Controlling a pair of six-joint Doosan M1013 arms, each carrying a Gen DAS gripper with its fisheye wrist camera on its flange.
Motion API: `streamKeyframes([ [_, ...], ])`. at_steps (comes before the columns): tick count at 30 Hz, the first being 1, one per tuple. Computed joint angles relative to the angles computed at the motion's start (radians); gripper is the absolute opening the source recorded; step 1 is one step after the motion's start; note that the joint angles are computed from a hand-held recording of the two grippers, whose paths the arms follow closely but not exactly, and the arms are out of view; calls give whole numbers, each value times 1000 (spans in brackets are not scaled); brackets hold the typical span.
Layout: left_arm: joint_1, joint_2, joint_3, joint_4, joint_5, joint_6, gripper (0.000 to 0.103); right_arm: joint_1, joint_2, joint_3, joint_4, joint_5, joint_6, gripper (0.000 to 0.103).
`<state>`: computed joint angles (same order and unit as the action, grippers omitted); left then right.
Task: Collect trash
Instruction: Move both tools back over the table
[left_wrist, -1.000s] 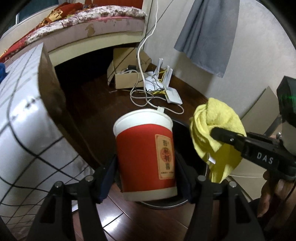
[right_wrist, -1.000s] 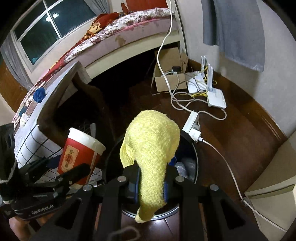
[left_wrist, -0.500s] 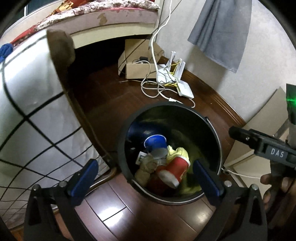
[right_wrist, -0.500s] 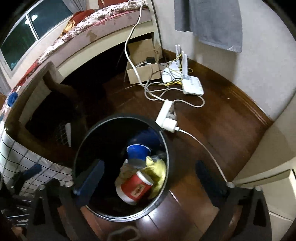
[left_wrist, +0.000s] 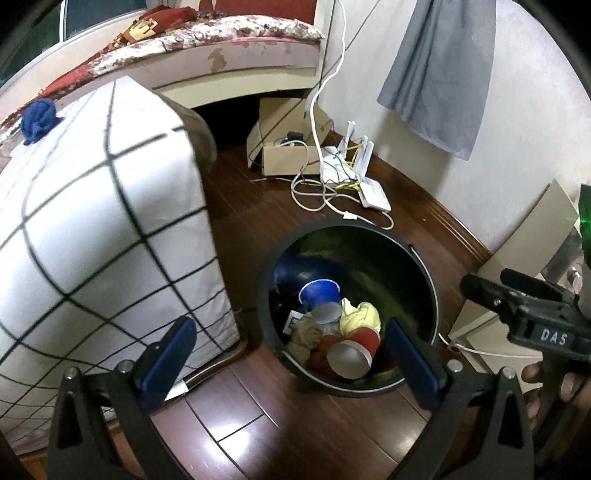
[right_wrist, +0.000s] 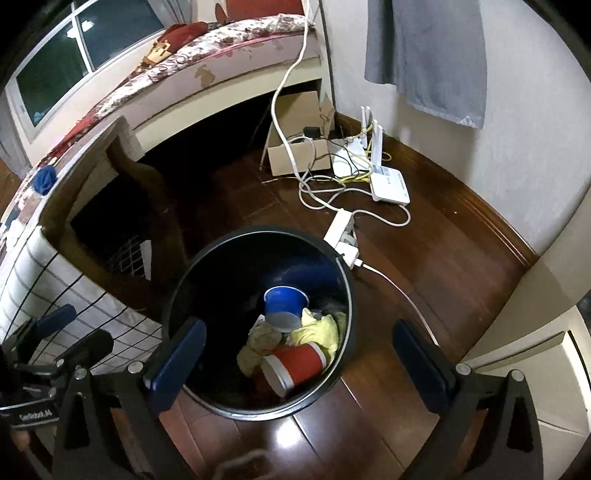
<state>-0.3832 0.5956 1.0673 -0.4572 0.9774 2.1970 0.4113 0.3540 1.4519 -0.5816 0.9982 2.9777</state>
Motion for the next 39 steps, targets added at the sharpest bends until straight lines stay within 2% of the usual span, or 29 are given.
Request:
streamKeyframes([
  [13,43,-42,33,-53,-45,36,102,69,28,-98,-76,63,-50,102],
  [22,83,-58,33,-89,-84,33,102,97,68,-191,-105,108,-129,102],
  [32,130,-60,22,-98,-122,-3,102,120,140,-328,-113,115,-241,102],
  [39,168,-52,3,-71,-156,-55,102,125,199,-435,-90,90,-335,102],
])
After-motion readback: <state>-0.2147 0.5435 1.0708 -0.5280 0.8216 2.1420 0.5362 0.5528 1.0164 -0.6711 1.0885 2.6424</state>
